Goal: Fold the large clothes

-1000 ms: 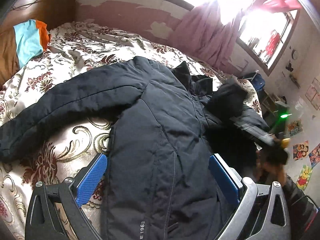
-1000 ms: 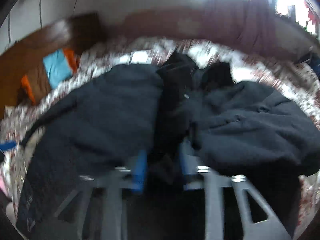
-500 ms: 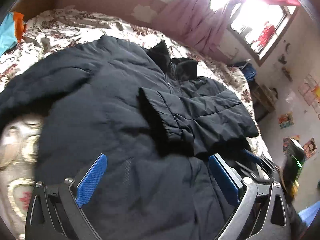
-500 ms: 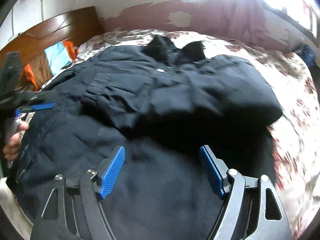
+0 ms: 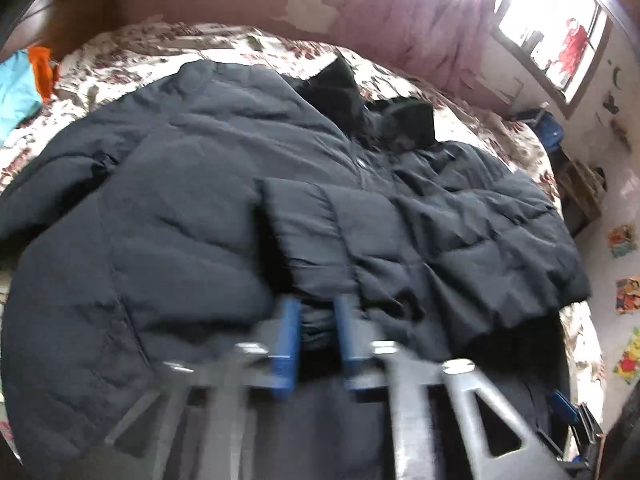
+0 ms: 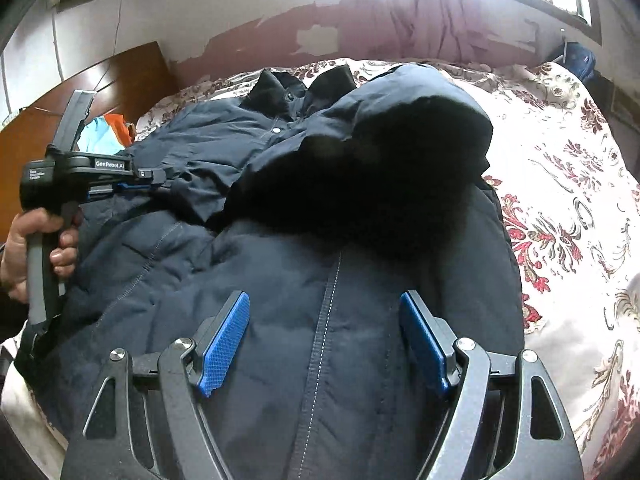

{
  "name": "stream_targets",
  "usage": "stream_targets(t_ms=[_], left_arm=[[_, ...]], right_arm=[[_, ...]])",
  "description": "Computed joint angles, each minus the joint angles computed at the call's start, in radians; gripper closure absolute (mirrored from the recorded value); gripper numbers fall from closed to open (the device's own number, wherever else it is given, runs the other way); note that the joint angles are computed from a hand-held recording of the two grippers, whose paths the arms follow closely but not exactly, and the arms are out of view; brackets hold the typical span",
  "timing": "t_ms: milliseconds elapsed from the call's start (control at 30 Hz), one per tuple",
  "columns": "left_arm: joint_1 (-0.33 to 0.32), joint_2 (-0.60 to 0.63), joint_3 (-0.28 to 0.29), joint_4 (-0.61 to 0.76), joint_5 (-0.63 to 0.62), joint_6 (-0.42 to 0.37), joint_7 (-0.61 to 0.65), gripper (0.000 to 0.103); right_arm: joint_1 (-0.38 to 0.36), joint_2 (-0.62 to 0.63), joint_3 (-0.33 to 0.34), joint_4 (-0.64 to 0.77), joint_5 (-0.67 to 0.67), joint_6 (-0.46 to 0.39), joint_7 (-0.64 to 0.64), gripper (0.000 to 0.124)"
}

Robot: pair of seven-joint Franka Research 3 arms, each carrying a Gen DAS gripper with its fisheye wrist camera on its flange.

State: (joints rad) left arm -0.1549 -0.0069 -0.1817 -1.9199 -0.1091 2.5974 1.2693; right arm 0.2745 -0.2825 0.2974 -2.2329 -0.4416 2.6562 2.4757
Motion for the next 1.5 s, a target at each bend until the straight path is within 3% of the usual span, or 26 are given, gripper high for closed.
stream_targets(t_ms=[100,233,333,400,467,633,767,933,1100,1167,1200,1267,1300,1333,1400,1500], left_arm=[[0.007,-0.014,0.005,-0.015,-0.006,0.065,0.012,0.097],[0.026,-0.067,0.009,-0.050,0.194,0.177,-0.084,0.098],[0.046,-0.087,0.015,-0.047,0.312,0.190,-0.117,0.098],[0.062,-0.096,0.017,-0.048,0.384,0.187,-0.145,0.098],[0.074,-0.104,0.020,-0.054,0.430,0.178,-0.168,0.098],[0.093,-0.119,0.029,-0.093,0.477,0.155,-0.202,0.098],[0.086,-0.122,0.046,-0.131,0.420,0.130,-0.144,0.098],[0.069,-0.121,0.072,-0.172,0.280,0.180,-0.027,0.098],[0.021,-0.126,0.116,-0.205,-0.020,0.233,0.172,0.094],[0.020,-0.134,0.120,-0.217,-0.082,0.240,0.193,0.083],[0.009,-0.144,0.132,-0.229,-0.147,0.247,0.224,0.072],[-0.028,-0.167,0.166,-0.250,-0.306,0.259,0.316,0.050],[-0.038,-0.189,0.176,-0.270,-0.366,0.274,0.339,0.034],[-0.036,-0.204,0.177,-0.286,-0.384,0.287,0.337,0.023],[-0.032,-0.246,0.188,-0.325,-0.405,0.310,0.314,0.016],[-0.021,-0.317,0.228,-0.384,-0.414,0.287,0.273,0.015]], right_arm=[[-0.016,-0.003,0.016,0.010,-0.040,0.003,0.028,0.052],[-0.039,0.044,0.030,0.094,-0.137,0.016,0.070,0.052],[-0.029,0.161,0.019,0.232,-0.213,0.031,0.078,0.052],[-0.002,0.255,-0.005,0.333,-0.185,0.028,0.044,0.052],[0.023,0.355,-0.028,0.436,-0.144,0.028,0.006,0.057],[0.115,0.605,-0.088,0.734,-0.068,-0.107,-0.129,0.085],[0.171,0.738,-0.107,0.906,-0.043,-0.251,-0.192,0.090],[0.232,0.828,-0.161,1.020,0.010,-0.357,-0.246,0.090],[0.283,0.816,-0.227,0.991,0.036,-0.336,-0.247,0.089],[0.293,0.793,-0.249,0.956,0.057,-0.307,-0.251,0.087],[0.303,0.781,-0.262,0.938,0.062,-0.291,-0.245,0.083],[0.325,0.745,-0.291,0.888,0.060,-0.265,-0.230,0.067],[0.338,0.737,-0.299,0.881,0.054,-0.270,-0.223,0.054],[0.348,0.729,-0.306,0.877,0.045,-0.279,-0.220,0.047],[0.371,0.724,-0.315,0.889,0.019,-0.321,-0.212,0.046],[0.394,0.708,-0.311,0.894,-0.006,-0.338,-0.190,0.046]])
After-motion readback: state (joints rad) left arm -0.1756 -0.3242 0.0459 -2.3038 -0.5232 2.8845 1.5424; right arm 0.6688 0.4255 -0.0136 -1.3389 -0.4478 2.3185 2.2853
